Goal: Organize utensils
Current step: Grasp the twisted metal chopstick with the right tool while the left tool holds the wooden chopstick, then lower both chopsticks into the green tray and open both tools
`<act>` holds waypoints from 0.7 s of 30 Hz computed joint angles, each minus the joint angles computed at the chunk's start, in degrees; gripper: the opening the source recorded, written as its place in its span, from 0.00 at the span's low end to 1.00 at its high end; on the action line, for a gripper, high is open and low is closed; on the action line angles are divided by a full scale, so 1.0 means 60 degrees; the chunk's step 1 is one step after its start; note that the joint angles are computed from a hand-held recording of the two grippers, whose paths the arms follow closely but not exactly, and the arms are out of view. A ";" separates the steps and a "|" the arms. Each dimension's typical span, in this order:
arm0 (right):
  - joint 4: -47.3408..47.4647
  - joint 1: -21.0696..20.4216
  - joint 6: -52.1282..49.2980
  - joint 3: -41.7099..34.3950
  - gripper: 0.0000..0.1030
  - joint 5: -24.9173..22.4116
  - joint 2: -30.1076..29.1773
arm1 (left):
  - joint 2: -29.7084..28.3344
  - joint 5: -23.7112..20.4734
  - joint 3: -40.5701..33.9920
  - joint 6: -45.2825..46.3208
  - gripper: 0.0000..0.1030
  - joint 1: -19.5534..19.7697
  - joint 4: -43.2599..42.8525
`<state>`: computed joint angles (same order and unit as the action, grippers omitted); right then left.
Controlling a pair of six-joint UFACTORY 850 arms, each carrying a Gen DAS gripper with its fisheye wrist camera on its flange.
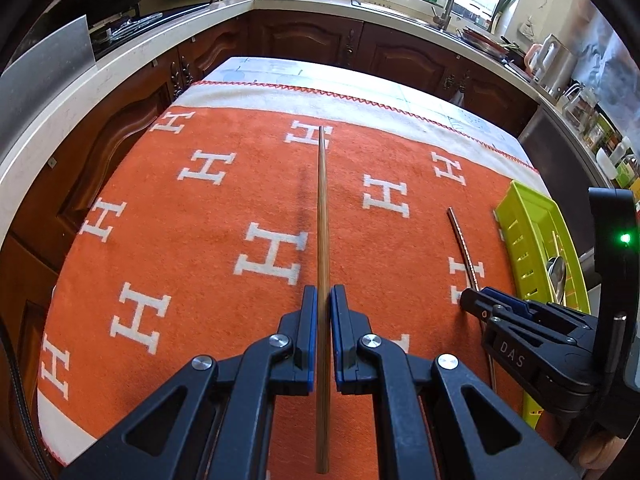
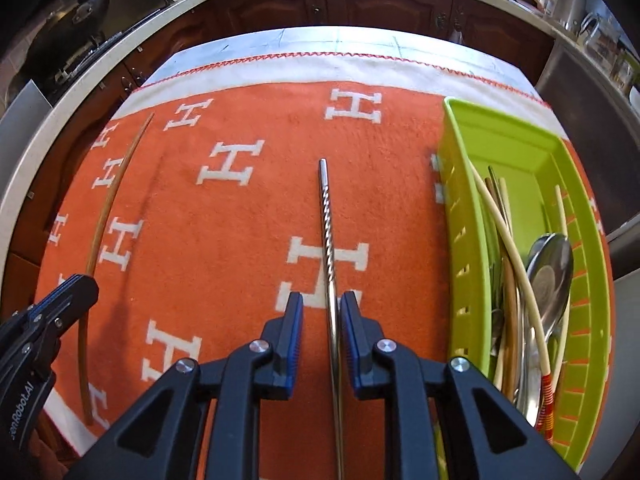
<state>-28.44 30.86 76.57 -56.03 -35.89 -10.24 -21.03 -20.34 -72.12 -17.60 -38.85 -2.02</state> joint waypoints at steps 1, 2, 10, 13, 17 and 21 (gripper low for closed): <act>-0.0060 0.0028 0.0010 -0.0045 0.19 -0.0077 -0.0050 | -0.0024 -0.0020 -0.0014 0.0042 0.04 0.0007 -0.0059; -0.0085 0.0037 0.0000 -0.0078 0.19 -0.0104 -0.0090 | -0.0041 -0.0033 -0.0026 0.0108 0.04 0.0012 -0.0133; 0.0162 -0.0098 0.0055 0.0228 0.05 0.0385 0.0226 | -0.0033 -0.0077 -0.0066 0.0346 0.04 -0.0158 -0.0213; 0.0581 -0.0172 -0.0100 0.0468 0.05 0.0923 0.0529 | 0.0042 -0.0112 -0.0084 0.0124 0.04 -0.0281 0.0065; 0.0182 -0.0064 0.0465 0.0814 0.05 0.1242 0.1175 | 0.0176 -0.0179 -0.0122 -0.0024 0.04 -0.0453 0.0225; -0.0381 0.0006 0.1238 0.1303 0.05 0.1389 0.2125 | 0.0268 -0.0399 -0.0224 0.0936 0.04 -0.0561 -0.0890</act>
